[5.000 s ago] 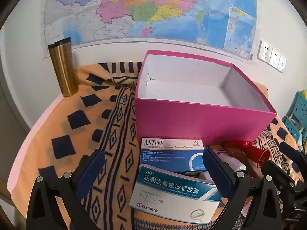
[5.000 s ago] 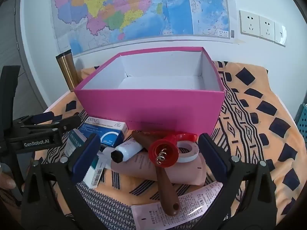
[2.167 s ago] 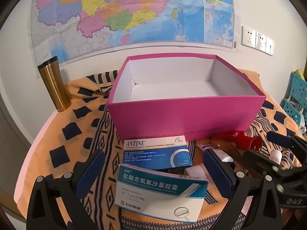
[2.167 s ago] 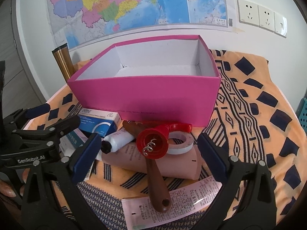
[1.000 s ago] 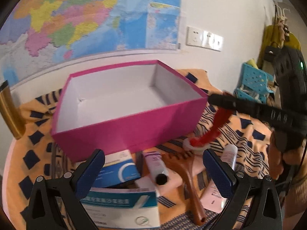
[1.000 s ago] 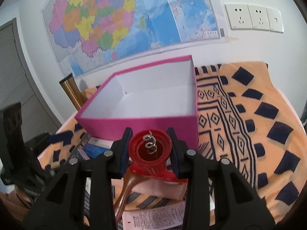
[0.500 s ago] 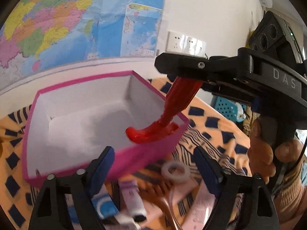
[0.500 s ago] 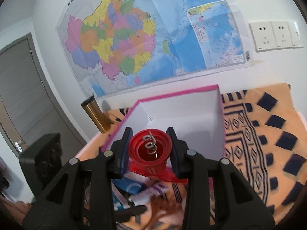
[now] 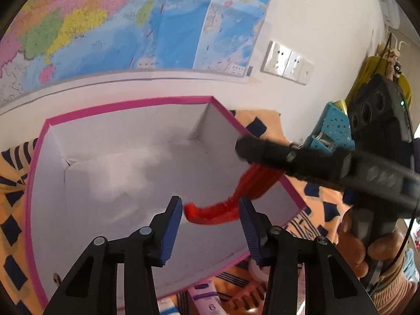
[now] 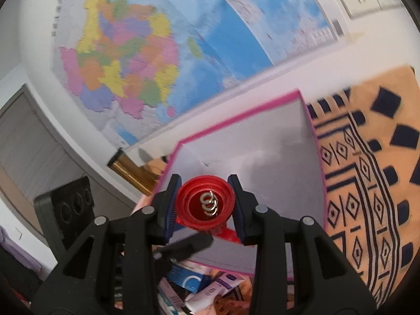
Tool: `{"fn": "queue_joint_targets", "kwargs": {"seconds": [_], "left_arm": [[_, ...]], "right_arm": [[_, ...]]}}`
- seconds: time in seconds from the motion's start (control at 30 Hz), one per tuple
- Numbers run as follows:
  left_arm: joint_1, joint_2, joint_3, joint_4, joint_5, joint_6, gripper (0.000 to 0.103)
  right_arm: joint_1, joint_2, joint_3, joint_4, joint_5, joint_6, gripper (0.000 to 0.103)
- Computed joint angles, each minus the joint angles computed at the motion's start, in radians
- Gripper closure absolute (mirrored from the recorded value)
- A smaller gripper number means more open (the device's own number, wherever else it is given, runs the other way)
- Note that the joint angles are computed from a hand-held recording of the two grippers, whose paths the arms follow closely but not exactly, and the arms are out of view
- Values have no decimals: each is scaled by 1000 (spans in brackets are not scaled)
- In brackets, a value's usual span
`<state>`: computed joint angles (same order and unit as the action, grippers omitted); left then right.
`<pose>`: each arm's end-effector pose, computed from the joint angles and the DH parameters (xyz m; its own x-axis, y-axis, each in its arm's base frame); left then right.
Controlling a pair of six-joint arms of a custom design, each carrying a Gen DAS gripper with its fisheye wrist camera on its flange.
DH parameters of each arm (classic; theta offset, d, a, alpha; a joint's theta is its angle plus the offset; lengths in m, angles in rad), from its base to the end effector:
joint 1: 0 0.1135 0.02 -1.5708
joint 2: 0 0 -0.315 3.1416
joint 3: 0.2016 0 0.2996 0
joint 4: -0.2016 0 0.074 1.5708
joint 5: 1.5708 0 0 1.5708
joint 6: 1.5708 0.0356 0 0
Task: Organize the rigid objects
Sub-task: 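Lift the red corkscrew with the right gripper and release it inside the pink box, then withdraw the right gripper and move it to the white-teal capsule box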
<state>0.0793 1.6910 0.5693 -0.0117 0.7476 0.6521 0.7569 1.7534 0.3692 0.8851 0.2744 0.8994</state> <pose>0.2827 -0.0018 0.0972 -0.5788 0.4004 -0.7104 0.7300 0.6427 -0.2325 0.2143 0.1891 0.0941 -0.5985 0.4714 -0.6477 -0.0312 0.7943 0.6068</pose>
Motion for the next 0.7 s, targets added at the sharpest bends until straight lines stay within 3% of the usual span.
{"fn": "queue_joint_targets", "kwargs": {"seconds": [0.1, 0.17, 0.33, 0.57, 0.7], "left_arm": [[-7, 1, -10, 39, -35, -20, 57], [11, -4, -18, 56, -43, -24, 56], [110, -41, -41, 66, -6, -9, 46], [329, -98, -79, 24, 104, 126, 35], [403, -98, -89, -17, 129, 214, 35]], "right_arm": [[-16, 19, 42, -130, 16, 26, 63], [-13, 11, 70, -256, 65, 57, 53], [55, -59, 68, -376, 233, 41, 35], [196, -102, 75, -514, 442, -4, 35], [190, -64, 79, -532, 424, 9, 35]]}}
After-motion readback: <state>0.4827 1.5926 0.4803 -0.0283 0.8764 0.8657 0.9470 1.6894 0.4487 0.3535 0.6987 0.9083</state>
